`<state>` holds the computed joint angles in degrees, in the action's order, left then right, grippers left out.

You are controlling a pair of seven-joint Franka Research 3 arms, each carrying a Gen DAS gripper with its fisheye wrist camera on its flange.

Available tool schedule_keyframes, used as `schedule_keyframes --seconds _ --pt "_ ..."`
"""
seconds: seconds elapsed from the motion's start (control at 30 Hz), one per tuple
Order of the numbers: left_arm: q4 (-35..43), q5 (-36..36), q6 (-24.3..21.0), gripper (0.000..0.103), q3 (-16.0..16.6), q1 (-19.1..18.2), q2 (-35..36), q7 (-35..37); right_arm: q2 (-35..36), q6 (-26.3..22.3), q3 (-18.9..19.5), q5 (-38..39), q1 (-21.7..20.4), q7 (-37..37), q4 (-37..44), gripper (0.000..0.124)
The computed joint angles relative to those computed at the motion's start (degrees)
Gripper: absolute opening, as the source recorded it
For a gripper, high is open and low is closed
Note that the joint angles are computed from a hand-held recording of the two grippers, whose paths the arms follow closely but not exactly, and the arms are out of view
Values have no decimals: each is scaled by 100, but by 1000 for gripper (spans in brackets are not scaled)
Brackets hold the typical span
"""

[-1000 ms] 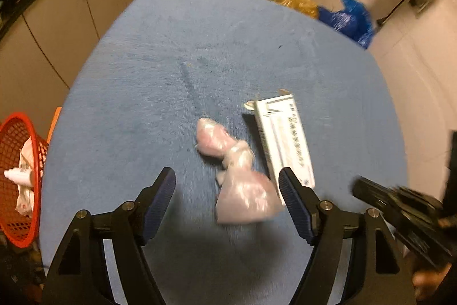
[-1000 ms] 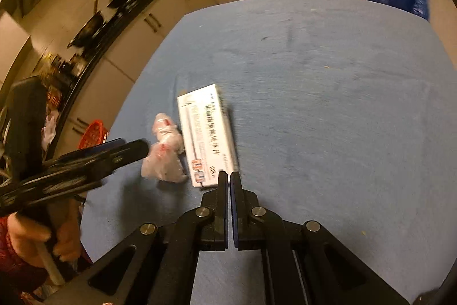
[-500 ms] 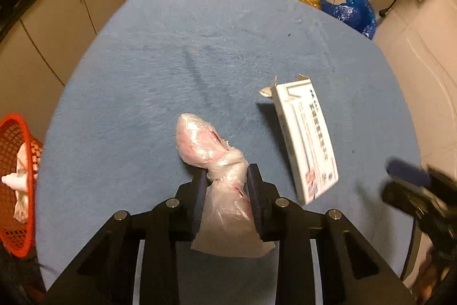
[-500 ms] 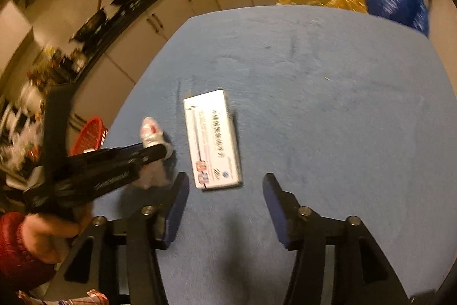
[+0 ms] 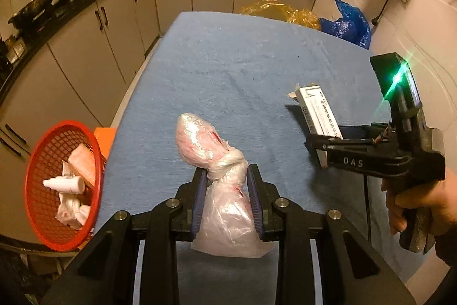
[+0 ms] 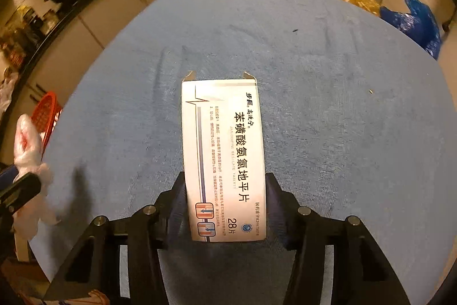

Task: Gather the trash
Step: 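Carry the plastic bag and medicine box with both tools over the wastebasket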

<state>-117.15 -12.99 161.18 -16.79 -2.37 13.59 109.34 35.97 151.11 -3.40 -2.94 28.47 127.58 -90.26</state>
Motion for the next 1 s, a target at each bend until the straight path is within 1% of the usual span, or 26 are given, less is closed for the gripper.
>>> schedule_keyframes --seconds 0.17,0.3,0.47,0.63,0.77,1.0 --pt "-51 -221 62 27 -97 116 -54 345 -374 263 -186 -183 213 458 -451 55" --pt "-25 -391 62 27 -142 141 -45 581 -820 549 -277 -389 383 995 -1027 55" --pt "-87 -847 36 27 -274 242 -126 1140 -1199 664 -323 -748 557 1649 -1428 55" --pt "-182 -1346 -22 27 -289 252 -252 1700 -1479 717 -302 -1146 675 2306 -1674 55" --pt "-263 -1741 -64 27 -227 207 -391 2149 -1670 723 -270 -1537 763 2843 -1819 55" --pt "-373 -2358 -167 27 -32 72 -621 2817 -1815 646 -117 -2038 757 3428 -1842 55"
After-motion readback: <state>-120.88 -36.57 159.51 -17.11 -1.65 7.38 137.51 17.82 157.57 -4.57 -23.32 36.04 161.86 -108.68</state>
